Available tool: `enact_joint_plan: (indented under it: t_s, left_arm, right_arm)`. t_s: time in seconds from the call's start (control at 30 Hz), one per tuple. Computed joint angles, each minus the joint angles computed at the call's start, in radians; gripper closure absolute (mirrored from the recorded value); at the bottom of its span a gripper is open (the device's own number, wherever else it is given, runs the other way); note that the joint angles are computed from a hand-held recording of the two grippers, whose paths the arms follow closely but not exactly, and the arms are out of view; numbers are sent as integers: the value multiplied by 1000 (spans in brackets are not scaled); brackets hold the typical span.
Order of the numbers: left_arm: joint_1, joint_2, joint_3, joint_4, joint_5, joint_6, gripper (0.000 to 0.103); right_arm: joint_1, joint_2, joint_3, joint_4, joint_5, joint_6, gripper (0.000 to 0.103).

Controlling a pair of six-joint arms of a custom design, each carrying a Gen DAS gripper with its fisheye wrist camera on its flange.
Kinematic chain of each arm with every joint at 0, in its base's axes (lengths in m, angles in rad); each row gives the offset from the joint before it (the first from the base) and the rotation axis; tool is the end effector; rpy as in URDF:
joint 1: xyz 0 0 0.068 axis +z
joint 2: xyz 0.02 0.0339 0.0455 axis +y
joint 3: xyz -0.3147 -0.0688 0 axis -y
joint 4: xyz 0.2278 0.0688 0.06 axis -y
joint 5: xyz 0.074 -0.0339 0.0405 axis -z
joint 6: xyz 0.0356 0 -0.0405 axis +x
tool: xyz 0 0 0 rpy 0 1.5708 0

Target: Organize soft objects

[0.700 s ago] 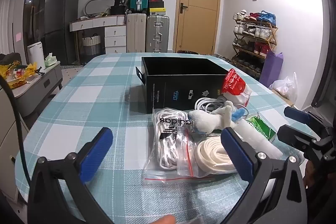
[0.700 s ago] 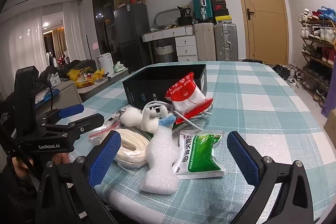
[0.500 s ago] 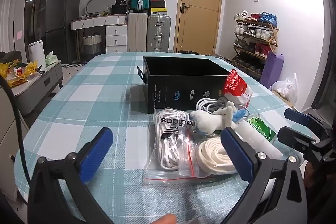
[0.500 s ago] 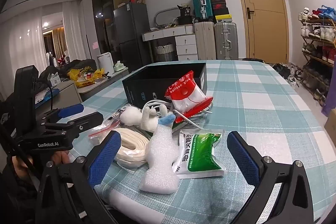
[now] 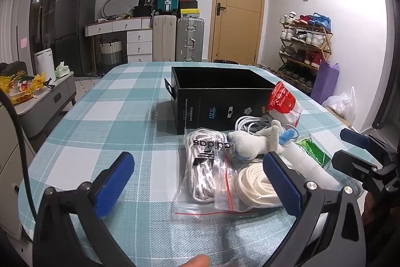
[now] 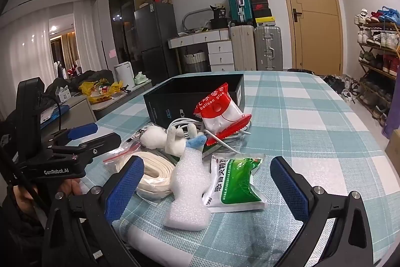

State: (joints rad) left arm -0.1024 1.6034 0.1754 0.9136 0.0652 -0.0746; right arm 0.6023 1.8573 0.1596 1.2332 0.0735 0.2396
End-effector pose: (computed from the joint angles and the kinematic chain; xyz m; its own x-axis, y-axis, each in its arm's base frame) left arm 0.2160 -0.0245 0.1572 -0.4999 -0.0234 -0.8658 0.1215 0.9879 -0.0969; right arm 0.1972 0.1324 0.1328 -0.4799 -0.0427 -0.8763 -0.4087 0.8947 0.1802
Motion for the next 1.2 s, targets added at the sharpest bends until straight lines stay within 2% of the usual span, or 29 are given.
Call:
enact_joint_plan:
  t_s: [0.8,1.2]
  left_arm:
    - [-9,-11,5,-15,-10,1,0]
    - [-15,-6,-3,-1,-17,-1,0]
  right_arm:
    - [-4,47,-10,54,-2,-6,0]
    - [-5,32,-3,25,-16,-9,0]
